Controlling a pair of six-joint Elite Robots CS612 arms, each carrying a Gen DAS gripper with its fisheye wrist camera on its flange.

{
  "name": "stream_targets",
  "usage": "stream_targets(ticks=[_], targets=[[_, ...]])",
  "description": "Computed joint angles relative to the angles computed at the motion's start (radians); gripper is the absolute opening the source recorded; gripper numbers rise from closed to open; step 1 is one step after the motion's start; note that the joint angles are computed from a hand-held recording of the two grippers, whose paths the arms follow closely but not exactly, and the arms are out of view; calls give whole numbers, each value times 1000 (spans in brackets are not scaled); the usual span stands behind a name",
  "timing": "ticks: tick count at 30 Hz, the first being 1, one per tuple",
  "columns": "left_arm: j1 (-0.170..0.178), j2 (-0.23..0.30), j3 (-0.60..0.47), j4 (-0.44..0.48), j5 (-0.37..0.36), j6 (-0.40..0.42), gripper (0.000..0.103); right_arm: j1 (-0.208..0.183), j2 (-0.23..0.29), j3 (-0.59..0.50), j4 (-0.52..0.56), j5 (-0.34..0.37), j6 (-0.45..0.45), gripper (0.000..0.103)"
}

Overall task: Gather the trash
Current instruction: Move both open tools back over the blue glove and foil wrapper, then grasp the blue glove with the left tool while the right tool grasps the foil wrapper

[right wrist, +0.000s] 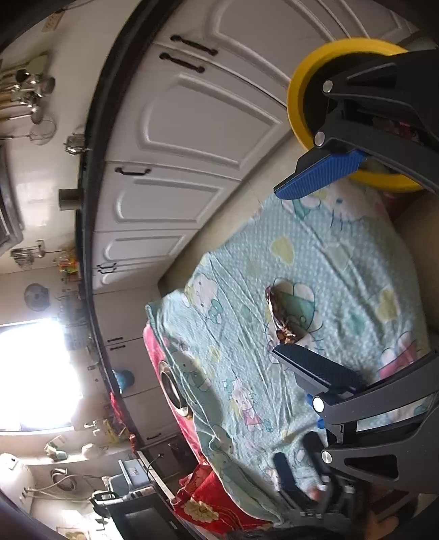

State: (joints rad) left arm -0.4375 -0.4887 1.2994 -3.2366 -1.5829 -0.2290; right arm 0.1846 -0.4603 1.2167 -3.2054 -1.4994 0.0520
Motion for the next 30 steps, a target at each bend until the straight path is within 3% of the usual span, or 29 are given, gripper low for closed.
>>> stream_targets(ticks=[12,20,23,30], targets=[[13,25,-16,70,-120,41,85,23,104,-220,264,9,15,71],[10,39,-31,112,-157,57,65,32,176,-359,419,23,51,61],[6,42,-31,127,-150,72,57,28,201,-405,483,51,83,46],[14,45,-31,123,-153,34,32,35,203,-387,431,37,23,31]])
